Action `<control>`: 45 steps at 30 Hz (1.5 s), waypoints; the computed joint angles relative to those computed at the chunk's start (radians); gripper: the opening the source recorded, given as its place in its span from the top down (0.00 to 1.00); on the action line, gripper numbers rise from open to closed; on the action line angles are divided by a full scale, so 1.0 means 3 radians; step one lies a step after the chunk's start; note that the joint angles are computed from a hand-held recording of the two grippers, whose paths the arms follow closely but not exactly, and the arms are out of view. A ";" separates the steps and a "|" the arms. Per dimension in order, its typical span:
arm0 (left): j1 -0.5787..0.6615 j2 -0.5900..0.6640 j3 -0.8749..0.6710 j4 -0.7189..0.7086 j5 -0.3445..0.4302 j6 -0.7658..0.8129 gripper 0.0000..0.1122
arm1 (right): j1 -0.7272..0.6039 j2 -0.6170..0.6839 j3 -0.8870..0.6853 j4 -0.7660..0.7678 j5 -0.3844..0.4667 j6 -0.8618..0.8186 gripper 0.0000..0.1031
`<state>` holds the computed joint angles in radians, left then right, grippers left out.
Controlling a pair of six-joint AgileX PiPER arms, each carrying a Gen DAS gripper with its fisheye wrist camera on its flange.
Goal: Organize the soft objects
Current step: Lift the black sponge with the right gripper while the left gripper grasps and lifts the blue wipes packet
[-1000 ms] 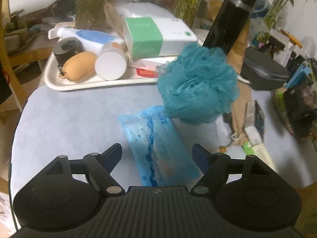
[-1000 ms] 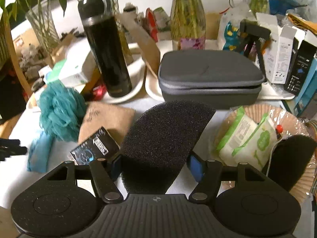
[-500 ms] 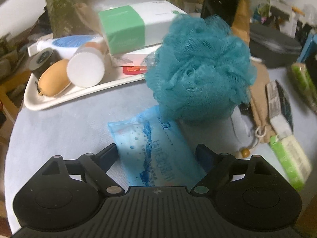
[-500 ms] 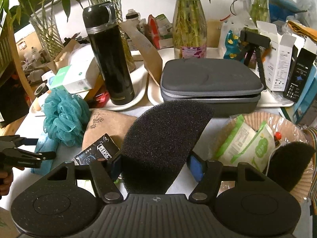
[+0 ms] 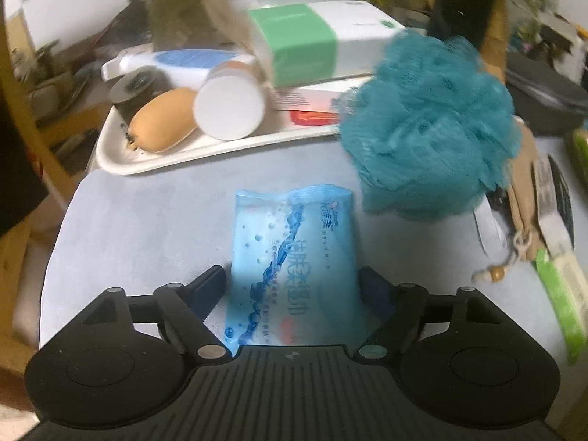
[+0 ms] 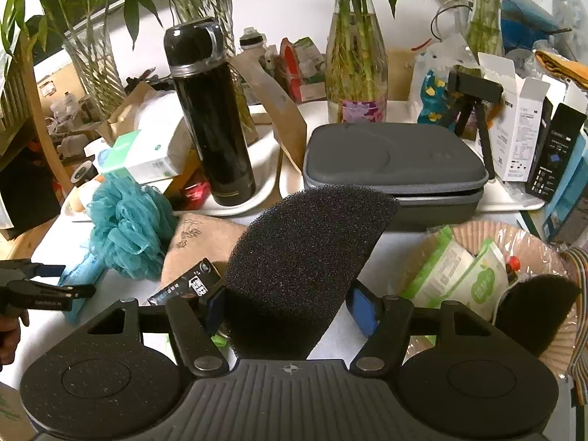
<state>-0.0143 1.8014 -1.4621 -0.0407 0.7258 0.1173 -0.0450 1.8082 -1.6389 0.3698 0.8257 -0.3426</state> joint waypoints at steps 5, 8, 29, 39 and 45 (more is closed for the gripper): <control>-0.0072 0.0037 -0.0080 0.0135 0.0030 -0.0200 0.40 | -0.0014 -0.0052 0.0031 0.0022 0.0000 -0.0051 0.32; -0.0059 -0.0008 -0.0052 0.0096 0.0064 -0.0174 0.44 | -0.0038 -0.0084 0.0063 0.0052 0.0023 -0.0092 0.33; 0.0218 -0.1033 0.0232 -0.0325 0.0261 0.0317 0.45 | -0.0131 -0.0755 0.0301 0.0506 0.0590 -0.0378 0.34; 0.0389 -0.1539 0.0285 -0.0587 0.0547 0.0423 0.45 | -0.0183 -0.1218 0.0262 0.0552 0.1043 -0.0417 0.34; 0.0523 -0.1829 0.0395 -0.0717 0.0681 0.0493 0.45 | -0.0242 -0.1480 0.0355 0.0603 0.1203 -0.0451 0.33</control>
<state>0.1425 1.2528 -1.3436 -0.2559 0.9302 0.2651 -0.1175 1.3641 -1.5324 0.5506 1.1868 -0.4780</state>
